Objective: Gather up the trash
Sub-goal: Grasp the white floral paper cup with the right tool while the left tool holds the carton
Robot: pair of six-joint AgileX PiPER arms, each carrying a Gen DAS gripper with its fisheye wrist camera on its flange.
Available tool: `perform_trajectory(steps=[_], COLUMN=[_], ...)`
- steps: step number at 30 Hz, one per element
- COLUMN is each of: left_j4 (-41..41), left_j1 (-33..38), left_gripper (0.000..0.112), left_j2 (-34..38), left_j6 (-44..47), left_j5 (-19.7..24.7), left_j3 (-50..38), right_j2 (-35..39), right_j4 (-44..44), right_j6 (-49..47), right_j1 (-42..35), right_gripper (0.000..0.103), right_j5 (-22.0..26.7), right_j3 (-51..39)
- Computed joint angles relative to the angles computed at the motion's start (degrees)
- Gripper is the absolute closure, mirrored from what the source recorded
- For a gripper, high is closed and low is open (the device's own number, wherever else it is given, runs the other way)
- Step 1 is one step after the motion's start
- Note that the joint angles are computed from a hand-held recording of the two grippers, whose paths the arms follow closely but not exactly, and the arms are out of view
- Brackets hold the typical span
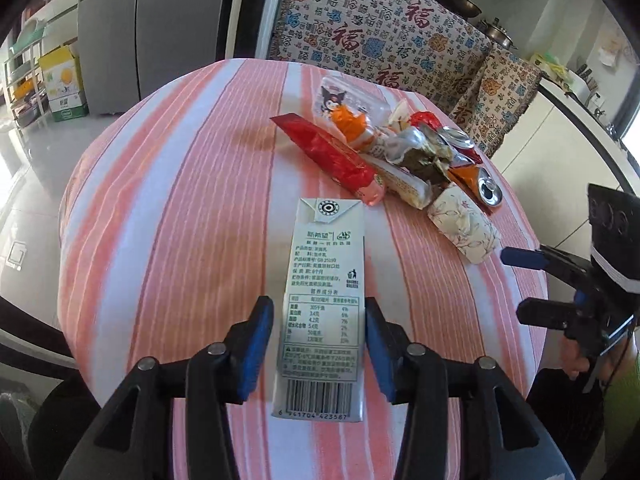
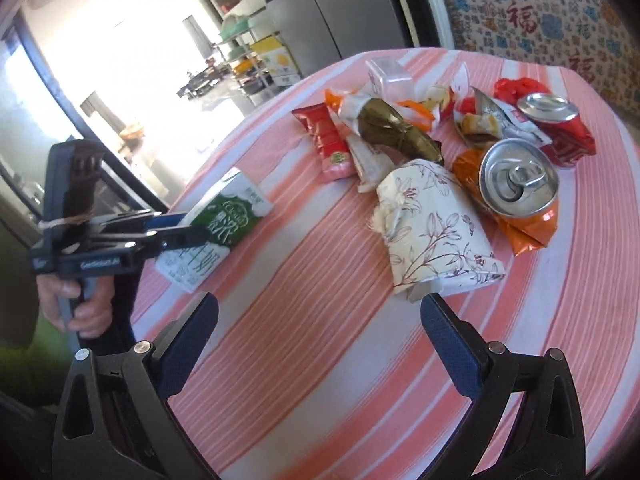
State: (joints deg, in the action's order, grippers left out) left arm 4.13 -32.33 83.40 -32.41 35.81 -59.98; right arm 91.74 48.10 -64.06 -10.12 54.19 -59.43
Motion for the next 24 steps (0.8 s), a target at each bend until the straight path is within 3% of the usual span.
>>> perform_trajectory(steps=[4,9,11,14,16,18,19,22,24], left_j4=[-2.5,-0.6,2.5,-1.2,-3.0,-1.6,0.5,6.7,10.2], left_j1=[2.9,3.4,2.8,4.0,3.9,2.6,1.6,-1.1,-2.2], left_gripper=[0.059,0.058,0.058,0.058,0.054,0.034,0.033,0.033,0.033], left_j2=[-0.8,-0.7,-1.0,-2.5,-2.9,-2.4,-1.7,1.7,3.0], left_j6=[4.1,5.7,3.5,8.3,10.9,10.5,9.0,4.3,0.8], left_j5=[1.0,4.4,5.9,4.0,3.0,2.3,2.0,3.4,4.0], left_j3=[-0.2,-1.1,-0.8,1.3,1.8,1.6,1.1,-1.4,-2.3], right_j2=[0.5,10.8,12.2,11.9,10.3,8.8,8.1,7.8,8.7], right_j4=[-9.6,-20.0,-22.2,-22.9,-20.7,-20.4,-20.9,-23.8,-26.7], right_j6=[7.8,17.3,19.6,21.7,20.9,21.3,21.8,25.2,27.3], right_j1=[5.0,8.6,9.2,9.6,8.4,8.1,8.3,9.9,11.8], right_gripper=[0.002,0.003,0.014,0.034,0.036,0.035,0.034,0.017,0.017], right_j5=[-9.5,-11.8,-11.3,-9.1,-3.2,0.0,0.5,-0.8,-2.2], right_j3=[-3.2,-11.6,-12.5,-12.7,-12.3,-11.6,-11.3,-12.9,-14.9])
